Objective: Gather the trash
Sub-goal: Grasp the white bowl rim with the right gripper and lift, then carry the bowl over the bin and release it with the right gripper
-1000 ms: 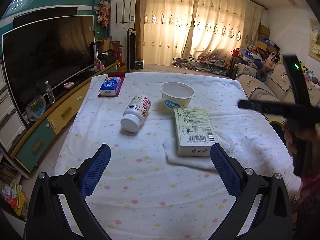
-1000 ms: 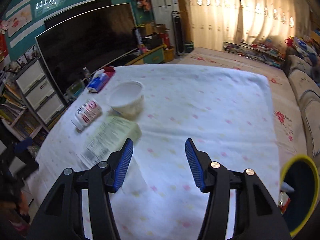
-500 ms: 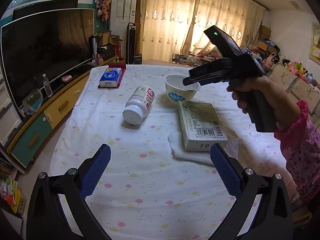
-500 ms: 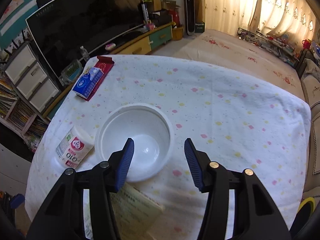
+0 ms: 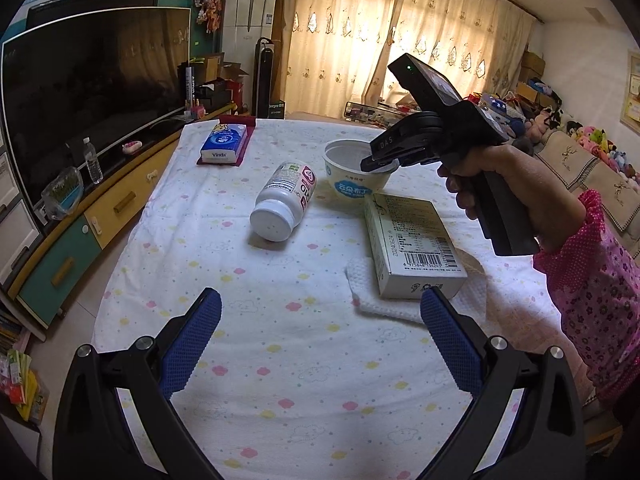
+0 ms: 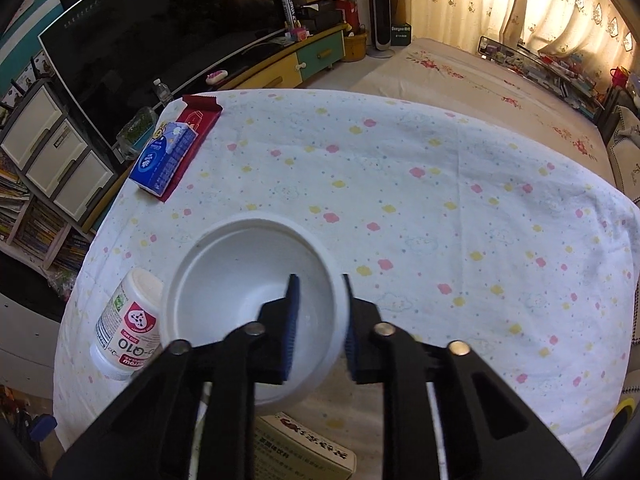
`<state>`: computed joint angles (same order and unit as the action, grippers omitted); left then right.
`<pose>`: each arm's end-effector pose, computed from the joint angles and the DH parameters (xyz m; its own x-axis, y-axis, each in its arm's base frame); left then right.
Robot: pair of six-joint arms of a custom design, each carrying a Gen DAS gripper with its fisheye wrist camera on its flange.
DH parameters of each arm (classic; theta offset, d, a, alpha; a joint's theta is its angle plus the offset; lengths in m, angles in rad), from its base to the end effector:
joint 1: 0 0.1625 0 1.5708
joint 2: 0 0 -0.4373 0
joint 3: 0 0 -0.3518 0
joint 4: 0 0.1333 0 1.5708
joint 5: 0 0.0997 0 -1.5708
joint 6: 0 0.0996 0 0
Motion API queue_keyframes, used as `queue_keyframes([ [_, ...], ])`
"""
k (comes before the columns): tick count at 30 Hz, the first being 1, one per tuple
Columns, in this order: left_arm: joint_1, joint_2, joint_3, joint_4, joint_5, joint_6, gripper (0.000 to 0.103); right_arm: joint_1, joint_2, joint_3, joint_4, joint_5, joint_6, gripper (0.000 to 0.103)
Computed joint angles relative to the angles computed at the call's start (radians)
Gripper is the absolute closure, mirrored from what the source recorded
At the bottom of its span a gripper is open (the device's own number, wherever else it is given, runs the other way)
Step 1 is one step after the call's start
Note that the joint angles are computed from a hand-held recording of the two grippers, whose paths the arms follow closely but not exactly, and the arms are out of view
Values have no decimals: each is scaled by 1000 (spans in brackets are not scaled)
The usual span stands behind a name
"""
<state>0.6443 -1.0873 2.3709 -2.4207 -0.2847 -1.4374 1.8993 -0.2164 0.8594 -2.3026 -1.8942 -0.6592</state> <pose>-0.1677 -0.4122 0.1450 -0.6986 -0.4781 -0.5323 0.2489 0.5352 -0.8073 0.3596 -0.7399 -0.0398 -0.5198 -0.7982 0.3045 -0.8093 0.5742 0.1238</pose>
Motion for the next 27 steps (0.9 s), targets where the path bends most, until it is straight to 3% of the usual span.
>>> queue_keyframes([
  [11, 9, 25, -5, -65, -6, 57, 5, -26, -64, 65, -25, 62, 23, 95],
  [27, 1, 105, -64, -167, -22, 198, 5, -127, -336, 346, -229, 187, 12, 95],
])
